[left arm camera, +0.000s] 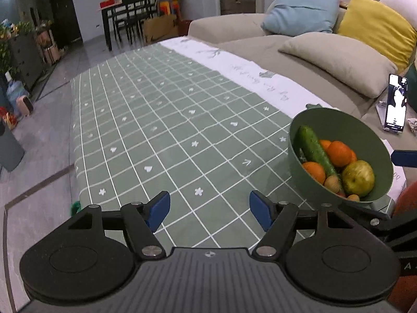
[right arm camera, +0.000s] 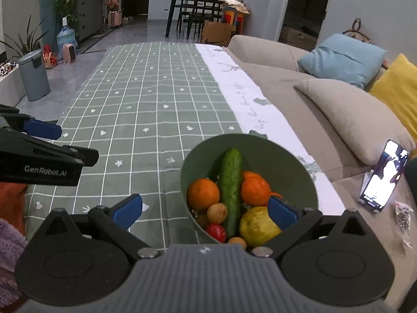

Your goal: Organize fruits

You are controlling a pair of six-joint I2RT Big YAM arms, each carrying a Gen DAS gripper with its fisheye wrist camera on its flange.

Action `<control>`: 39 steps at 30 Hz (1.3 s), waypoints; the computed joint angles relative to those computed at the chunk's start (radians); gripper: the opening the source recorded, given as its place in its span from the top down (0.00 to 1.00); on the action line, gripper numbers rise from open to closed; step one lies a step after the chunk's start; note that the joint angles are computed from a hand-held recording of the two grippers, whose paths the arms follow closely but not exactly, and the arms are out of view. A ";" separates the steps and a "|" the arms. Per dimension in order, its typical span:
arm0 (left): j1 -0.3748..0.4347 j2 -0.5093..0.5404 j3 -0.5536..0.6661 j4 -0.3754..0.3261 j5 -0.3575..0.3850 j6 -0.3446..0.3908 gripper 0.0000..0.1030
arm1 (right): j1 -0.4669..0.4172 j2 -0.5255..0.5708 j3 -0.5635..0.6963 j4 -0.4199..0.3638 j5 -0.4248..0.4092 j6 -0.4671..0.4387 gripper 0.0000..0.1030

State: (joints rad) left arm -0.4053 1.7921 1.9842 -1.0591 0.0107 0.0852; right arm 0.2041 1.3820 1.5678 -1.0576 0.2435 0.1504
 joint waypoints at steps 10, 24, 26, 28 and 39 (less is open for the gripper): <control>-0.002 0.005 0.000 -0.035 -0.012 0.007 0.20 | -0.012 0.017 0.004 -0.028 -0.068 0.029 0.05; 0.001 0.017 0.019 -0.050 -0.010 0.004 0.20 | -0.017 0.013 0.002 -0.032 -0.078 0.030 0.05; 0.001 0.016 0.019 -0.050 -0.010 0.003 0.20 | -0.016 0.014 0.002 -0.033 -0.079 0.030 0.05; 0.002 0.018 0.021 -0.051 -0.008 0.003 0.20 | -0.016 0.015 0.002 -0.034 -0.080 0.030 0.05; 0.002 0.018 0.021 -0.051 -0.008 0.003 0.20 | -0.016 0.015 0.002 -0.034 -0.080 0.030 0.05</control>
